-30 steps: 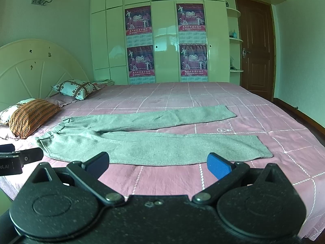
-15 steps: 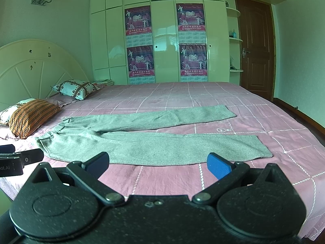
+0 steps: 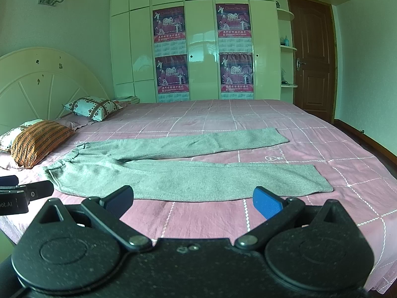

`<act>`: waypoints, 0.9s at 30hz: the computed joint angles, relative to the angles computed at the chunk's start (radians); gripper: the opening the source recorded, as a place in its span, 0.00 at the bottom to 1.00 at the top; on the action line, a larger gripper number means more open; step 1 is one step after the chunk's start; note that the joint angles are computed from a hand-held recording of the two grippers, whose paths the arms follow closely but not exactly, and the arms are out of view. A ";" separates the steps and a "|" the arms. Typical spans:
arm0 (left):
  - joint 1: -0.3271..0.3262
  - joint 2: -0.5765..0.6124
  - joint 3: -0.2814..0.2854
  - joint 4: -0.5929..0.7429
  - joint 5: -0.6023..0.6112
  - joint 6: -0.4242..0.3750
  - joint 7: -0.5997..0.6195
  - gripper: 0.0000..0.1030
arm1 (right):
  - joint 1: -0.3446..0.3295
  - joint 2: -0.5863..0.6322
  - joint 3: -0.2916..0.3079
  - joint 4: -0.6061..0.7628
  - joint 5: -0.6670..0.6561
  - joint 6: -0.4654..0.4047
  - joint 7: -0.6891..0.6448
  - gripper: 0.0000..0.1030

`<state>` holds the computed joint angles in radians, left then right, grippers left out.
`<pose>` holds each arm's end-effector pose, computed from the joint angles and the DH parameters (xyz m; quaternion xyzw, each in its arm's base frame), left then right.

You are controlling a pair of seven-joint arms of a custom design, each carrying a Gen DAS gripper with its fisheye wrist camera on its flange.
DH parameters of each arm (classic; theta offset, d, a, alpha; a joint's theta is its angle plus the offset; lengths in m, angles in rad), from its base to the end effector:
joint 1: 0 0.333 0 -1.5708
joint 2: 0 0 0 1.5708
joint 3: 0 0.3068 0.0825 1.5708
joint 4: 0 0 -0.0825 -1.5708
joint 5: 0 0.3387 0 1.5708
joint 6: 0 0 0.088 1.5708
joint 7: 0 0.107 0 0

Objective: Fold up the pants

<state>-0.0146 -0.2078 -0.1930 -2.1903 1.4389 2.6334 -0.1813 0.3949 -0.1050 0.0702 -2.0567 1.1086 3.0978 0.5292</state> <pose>0.4712 -0.1306 0.5358 -0.6983 0.4563 -0.3219 0.4478 0.4899 0.1644 0.5911 -0.7015 0.4505 -0.2627 0.4858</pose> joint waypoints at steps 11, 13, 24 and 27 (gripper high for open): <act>0.008 0.038 0.004 0.041 -0.053 -0.091 0.077 1.00 | 0.016 0.035 -0.019 0.117 0.279 -0.068 -0.290 0.94; 0.013 0.057 0.021 0.057 -0.063 -0.078 0.104 1.00 | -0.003 0.056 -0.013 0.155 0.308 -0.113 -0.319 0.94; 0.121 0.152 0.130 0.132 -0.133 0.076 0.251 1.00 | -0.081 0.242 0.022 0.354 0.066 -0.222 -0.064 0.72; 0.153 0.200 0.156 0.186 -0.169 0.106 0.308 1.00 | -0.085 0.318 0.025 0.437 -0.096 -0.240 0.072 0.70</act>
<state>0.1384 -0.0083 -0.0370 -2.0041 1.2699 2.7392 0.1266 0.3096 0.2133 0.0952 -1.6193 1.0129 2.8578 0.6011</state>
